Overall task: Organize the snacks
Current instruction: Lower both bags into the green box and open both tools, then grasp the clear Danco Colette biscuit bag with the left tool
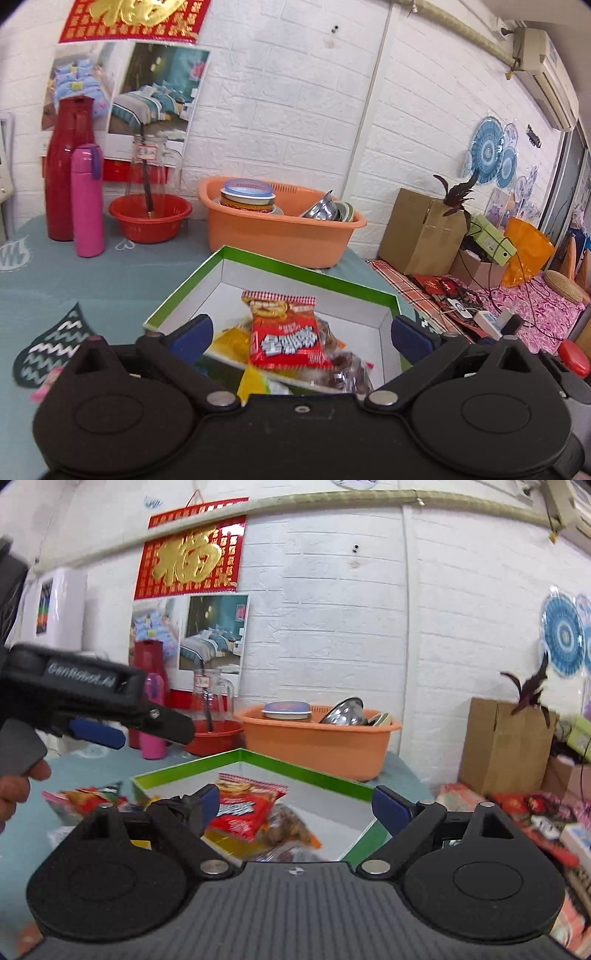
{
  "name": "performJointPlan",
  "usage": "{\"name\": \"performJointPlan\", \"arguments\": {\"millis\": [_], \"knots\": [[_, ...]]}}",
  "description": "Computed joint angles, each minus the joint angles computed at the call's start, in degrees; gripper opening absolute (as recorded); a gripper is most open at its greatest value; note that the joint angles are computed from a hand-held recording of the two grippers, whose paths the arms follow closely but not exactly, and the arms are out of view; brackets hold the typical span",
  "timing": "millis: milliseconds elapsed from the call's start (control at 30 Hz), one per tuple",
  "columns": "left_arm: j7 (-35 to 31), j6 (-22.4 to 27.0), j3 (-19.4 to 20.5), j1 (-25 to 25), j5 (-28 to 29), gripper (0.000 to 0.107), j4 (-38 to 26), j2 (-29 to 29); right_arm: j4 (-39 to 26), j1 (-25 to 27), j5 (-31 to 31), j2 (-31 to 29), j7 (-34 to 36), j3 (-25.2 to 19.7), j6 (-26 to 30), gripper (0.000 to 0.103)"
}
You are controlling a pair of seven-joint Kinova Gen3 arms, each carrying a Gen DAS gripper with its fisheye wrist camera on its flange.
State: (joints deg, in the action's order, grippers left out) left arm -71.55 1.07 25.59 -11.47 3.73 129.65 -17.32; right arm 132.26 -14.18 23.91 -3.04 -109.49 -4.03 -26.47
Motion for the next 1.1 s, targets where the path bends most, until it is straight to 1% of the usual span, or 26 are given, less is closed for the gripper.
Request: {"name": "performJointPlan", "arguments": {"millis": [100, 133, 200, 333, 400, 467, 567, 600, 633, 667, 700, 733, 800, 833, 867, 900, 967, 1000, 1033, 1100], "knots": [[0.4, 1.1, -6.4, 7.8, 0.7, 0.103, 3.8, -4.3, 2.9, -7.8, 4.7, -3.8, -7.0, 8.0, 1.0, 0.103], [0.7, 1.3, -7.4, 9.2, 1.0, 0.103, 5.0, -5.5, 3.9, -10.5, 7.0, -4.8, -9.3, 10.6, 1.3, 0.103], [1.9, 2.5, -7.0, 9.4, 1.8, 0.103, 7.2, -8.3, 5.5, -15.8, 11.7, -6.9, -14.0, 15.8, 2.5, 0.103], [4.4, 4.6, -5.6, 9.7, 2.7, 0.103, 11.0, -12.4, 7.2, -26.4, 21.0, -11.6, -23.3, 23.8, 9.2, 0.103], [5.7, 4.7, -5.4, 10.3, 3.3, 0.103, 12.8, -13.7, 8.2, -31.7, 25.1, -12.7, -28.0, 28.1, 10.9, 0.103], [6.8, 4.5, -6.8, 12.6, 4.0, 0.103, 14.4, -13.7, 8.8, -37.0, 28.5, -12.8, -32.6, 33.1, 11.3, 0.103], [7.0, 3.2, -11.6, 18.4, 4.3, 0.103, 16.3, -12.7, 9.3, -45.0, 32.7, -13.7, -39.6, 40.3, 12.8, 0.103], [7.1, 2.7, -12.4, 19.5, 4.3, 0.103, 16.7, -12.3, 9.2, -47.5, 35.0, -14.0, -41.9, 42.8, 13.0, 0.103], [6.9, 2.5, -13.3, 20.4, 4.1, 0.103, 16.7, -11.8, 9.0, -48.9, 37.4, -13.7, -44.3, 44.8, 12.3, 0.103], [6.6, 1.7, -14.7, 21.9, 3.9, 0.103, 16.9, -11.0, 8.8, -49.3, 39.7, -12.8, -46.6, 46.1, 10.8, 0.103], [6.4, 0.7, -16.4, 23.7, 3.8, 0.103, 17.1, -10.1, 9.0, -48.6, 42.0, -11.7, -48.9, 46.8, 8.5, 0.103], [6.4, 0.1, -18.1, 25.5, 3.8, 0.103, 17.1, -9.2, 8.8, -46.8, 44.4, -10.2, -51.3, 46.7, 6.2, 0.103], [5.8, -1.7, -23.3, 30.8, 3.2, 0.103, 16.9, -6.7, 8.3, -41.6, 49.0, -7.2, -55.9, 44.7, 1.5, 0.103], [5.5, -2.3, -25.4, 32.9, 2.9, 0.101, 16.6, -5.5, 8.1, -38.9, 51.3, -5.9, -58.3, 43.6, -0.8, 0.102], [5.3, -2.1, -27.1, 34.5, 2.6, 0.095, 16.0, -4.2, 7.7, -36.3, 53.7, -4.7, -60.6, 42.2, -3.1, 0.087], [4.8, -2.2, -29.7, 37.1, 2.3, 0.083, 15.6, -3.1, 7.4, -33.6, 56.0, -3.8, -62.9, 40.7, -5.5, 0.075], [5.0, -2.4, -34.9, 42.4, 1.5, 0.07, 15.1, -1.3, 7.0, -28.3, 60.7, -3.2, -66.0, 38.0, -10.1, 0.059], [5.3, -2.1, -37.4, 45.0, 1.1, 0.054, 14.8, -0.7, 6.7, -25.6, 63.0, -3.2, -66.2, 36.4, -11.7, 0.056], [5.5, -1.9, -39.8, 47.7, 0.8, 0.051, 14.6, -0.3, 6.3, -23.0, 65.3, -3.6, -66.9, 34.4, -12.3, 0.056], [5.3, -1.7, -44.6, 53.0, 0.4, 0.052, 14.7, -0.2, 5.3, -17.7, 70.0, -4.7, -70.4, 29.9, -12.5, 0.059]]}}
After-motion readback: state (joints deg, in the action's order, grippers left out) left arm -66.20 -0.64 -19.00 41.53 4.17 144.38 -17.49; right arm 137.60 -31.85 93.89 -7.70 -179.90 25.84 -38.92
